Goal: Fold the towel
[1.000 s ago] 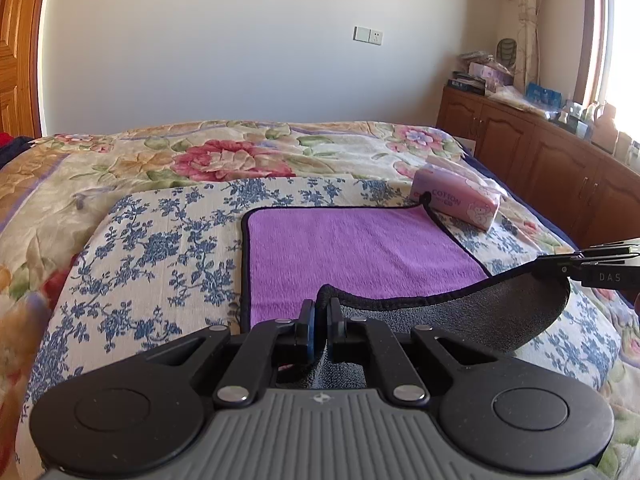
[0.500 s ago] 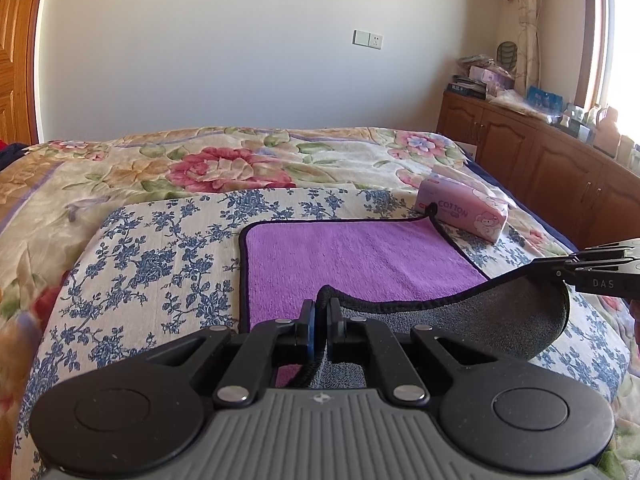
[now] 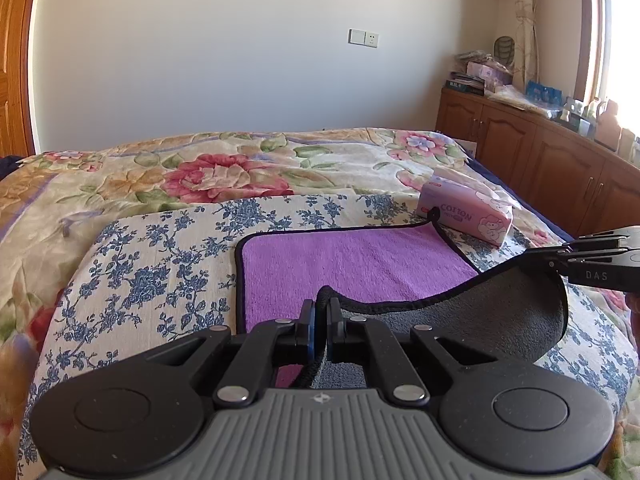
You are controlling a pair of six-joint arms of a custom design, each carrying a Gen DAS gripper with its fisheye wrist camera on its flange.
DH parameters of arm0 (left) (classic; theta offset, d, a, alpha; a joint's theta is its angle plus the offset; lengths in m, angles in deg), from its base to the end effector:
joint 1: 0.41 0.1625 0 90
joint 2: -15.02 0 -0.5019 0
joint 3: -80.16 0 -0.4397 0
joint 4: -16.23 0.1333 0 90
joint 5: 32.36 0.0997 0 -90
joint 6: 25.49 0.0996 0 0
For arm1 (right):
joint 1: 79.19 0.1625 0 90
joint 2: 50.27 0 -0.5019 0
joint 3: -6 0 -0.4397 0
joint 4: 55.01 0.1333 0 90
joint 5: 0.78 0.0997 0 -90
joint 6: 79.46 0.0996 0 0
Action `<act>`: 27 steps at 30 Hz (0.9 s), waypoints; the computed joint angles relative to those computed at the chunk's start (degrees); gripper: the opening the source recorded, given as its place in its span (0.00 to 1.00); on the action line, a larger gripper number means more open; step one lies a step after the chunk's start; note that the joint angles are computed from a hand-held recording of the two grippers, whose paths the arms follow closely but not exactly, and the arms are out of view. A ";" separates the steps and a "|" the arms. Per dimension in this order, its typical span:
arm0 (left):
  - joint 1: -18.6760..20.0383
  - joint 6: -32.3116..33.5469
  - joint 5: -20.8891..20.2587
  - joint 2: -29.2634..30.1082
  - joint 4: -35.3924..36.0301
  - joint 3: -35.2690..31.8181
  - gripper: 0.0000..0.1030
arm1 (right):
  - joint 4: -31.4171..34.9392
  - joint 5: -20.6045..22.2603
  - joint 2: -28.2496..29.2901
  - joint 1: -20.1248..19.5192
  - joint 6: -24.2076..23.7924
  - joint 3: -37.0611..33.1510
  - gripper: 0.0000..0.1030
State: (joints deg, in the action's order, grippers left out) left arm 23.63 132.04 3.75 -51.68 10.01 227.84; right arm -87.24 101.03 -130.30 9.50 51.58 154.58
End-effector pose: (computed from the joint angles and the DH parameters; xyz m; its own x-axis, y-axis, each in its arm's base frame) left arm -0.0834 -0.2713 0.1064 -0.7378 0.2672 -0.6198 0.6484 0.5359 -0.5408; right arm 0.1068 -0.2697 0.1095 -0.6503 -0.3237 0.6873 -0.7264 0.5300 -0.4376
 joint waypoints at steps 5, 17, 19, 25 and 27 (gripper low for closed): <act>2.06 2.70 0.30 -0.58 -0.83 -0.98 0.06 | 0.53 -0.13 0.28 0.29 -0.54 -1.00 0.03; 7.82 12.33 1.50 -1.23 -4.69 -3.33 0.06 | 0.94 -0.79 1.94 -0.13 -2.31 -3.24 0.03; 8.75 13.97 1.95 -1.42 -5.33 -3.81 0.06 | 1.09 -0.95 2.03 -0.18 -2.33 -3.59 0.03; 11.16 18.45 2.90 -1.67 -6.91 -5.51 0.06 | 1.18 -1.73 2.18 -0.63 -3.16 -4.60 0.03; 11.71 19.78 3.15 -1.79 -7.42 -5.93 0.06 | 1.41 -2.13 2.15 -0.86 -3.42 -5.03 0.03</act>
